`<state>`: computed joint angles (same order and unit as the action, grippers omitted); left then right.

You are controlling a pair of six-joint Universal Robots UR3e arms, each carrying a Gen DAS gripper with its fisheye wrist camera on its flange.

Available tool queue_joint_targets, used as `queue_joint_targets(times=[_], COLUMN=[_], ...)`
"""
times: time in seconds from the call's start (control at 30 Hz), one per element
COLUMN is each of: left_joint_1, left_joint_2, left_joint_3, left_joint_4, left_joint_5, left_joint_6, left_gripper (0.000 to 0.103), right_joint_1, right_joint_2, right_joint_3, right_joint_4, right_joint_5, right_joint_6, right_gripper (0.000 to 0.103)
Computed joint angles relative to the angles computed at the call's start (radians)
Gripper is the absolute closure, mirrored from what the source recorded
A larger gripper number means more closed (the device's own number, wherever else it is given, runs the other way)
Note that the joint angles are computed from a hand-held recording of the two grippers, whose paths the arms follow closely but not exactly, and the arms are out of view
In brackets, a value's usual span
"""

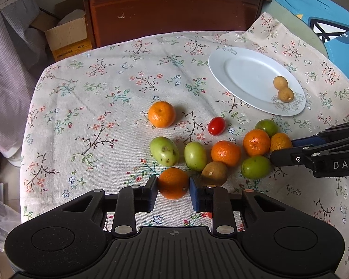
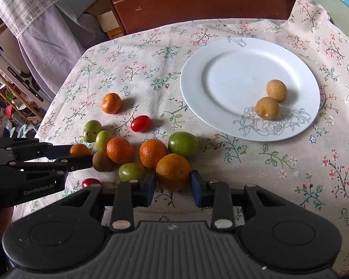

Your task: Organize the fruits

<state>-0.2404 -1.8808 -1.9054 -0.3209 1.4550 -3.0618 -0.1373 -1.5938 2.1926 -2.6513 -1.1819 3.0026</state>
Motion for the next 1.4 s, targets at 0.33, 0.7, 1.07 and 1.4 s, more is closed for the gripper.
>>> queue_joint_targets(times=[0.33,0.7,1.07,1.4], left_joint_1=[-0.002,-0.046,-0.043,-0.063], left_joint_2=[0.027,0.004,-0.018,-0.127], left_joint_3=[0.023,0.096,0.177,0.330], left_joint_4=[0.027,0.057,0.017,-0.027], left_joint_5=[-0.012,0.009,-0.051,-0.055], left_joint_6=[-0.050,-0.075,-0.130,-0.170], left_gripper=[0.077,0.077,0.077,0.077], right_joint_1=[-0.016,-0.004,0.003,0.025], right_joint_2=[-0.042,-0.050,-0.033,0.059], right_joint_3=[0.006,0.004,-0.036,-0.121], right_joint_4=[-0.023,-0.031,-0.095,-0.166], right_joint_5=[0.053,0.086,0.019,-0.108], right_joint_6=[0.004,-0.006,0.053,0.130], right_gripper=[0.071,0.071,0.071,0.071])
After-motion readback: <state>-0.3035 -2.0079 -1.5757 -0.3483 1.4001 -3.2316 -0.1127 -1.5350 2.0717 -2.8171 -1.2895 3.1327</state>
